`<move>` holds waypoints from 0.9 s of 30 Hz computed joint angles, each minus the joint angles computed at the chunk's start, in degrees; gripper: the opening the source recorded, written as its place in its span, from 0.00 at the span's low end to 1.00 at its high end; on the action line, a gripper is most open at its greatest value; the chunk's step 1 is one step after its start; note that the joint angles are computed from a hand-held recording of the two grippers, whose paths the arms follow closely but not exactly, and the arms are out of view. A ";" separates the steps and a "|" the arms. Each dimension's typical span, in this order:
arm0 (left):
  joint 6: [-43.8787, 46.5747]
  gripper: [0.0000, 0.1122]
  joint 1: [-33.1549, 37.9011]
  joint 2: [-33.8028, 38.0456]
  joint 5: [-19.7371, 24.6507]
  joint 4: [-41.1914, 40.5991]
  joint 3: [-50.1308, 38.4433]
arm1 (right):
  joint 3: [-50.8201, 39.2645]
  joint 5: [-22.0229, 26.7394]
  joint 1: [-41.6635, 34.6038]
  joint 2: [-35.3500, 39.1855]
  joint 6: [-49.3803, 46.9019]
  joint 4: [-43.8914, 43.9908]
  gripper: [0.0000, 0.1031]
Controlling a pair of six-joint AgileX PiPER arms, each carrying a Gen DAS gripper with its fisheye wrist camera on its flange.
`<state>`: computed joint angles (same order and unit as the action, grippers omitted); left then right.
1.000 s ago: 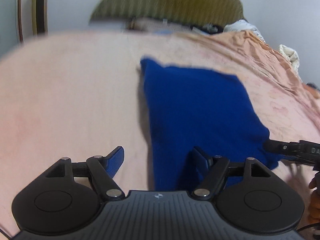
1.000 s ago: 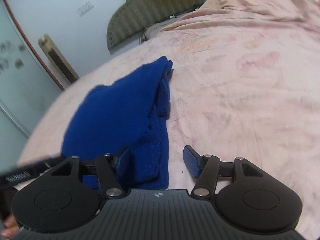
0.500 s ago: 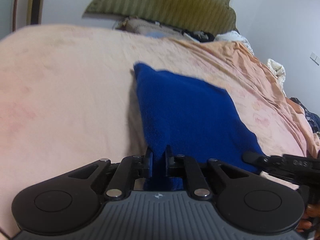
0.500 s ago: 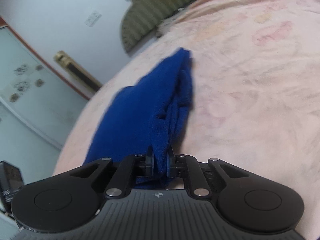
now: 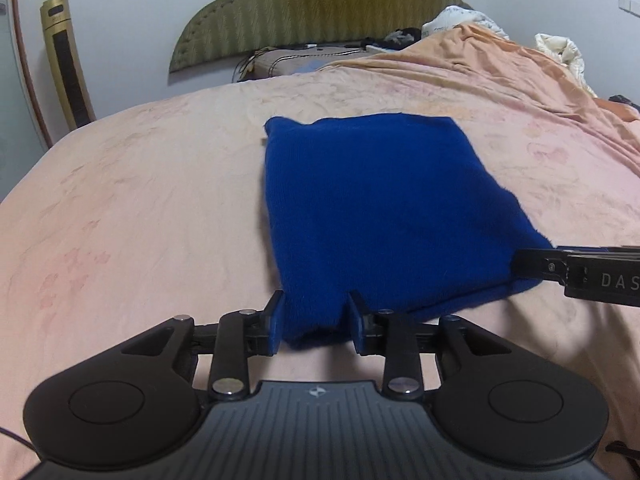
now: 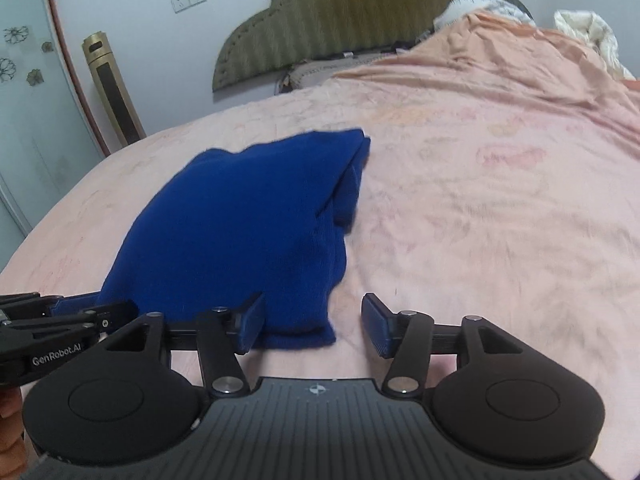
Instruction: Fold small clothes
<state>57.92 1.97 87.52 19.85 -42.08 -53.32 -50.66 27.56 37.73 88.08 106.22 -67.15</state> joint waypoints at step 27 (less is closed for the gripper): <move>0.81 0.75 0.51 -4.58 -6.87 -5.35 9.37 | -0.03 13.11 13.22 -0.26 2.26 1.53 0.95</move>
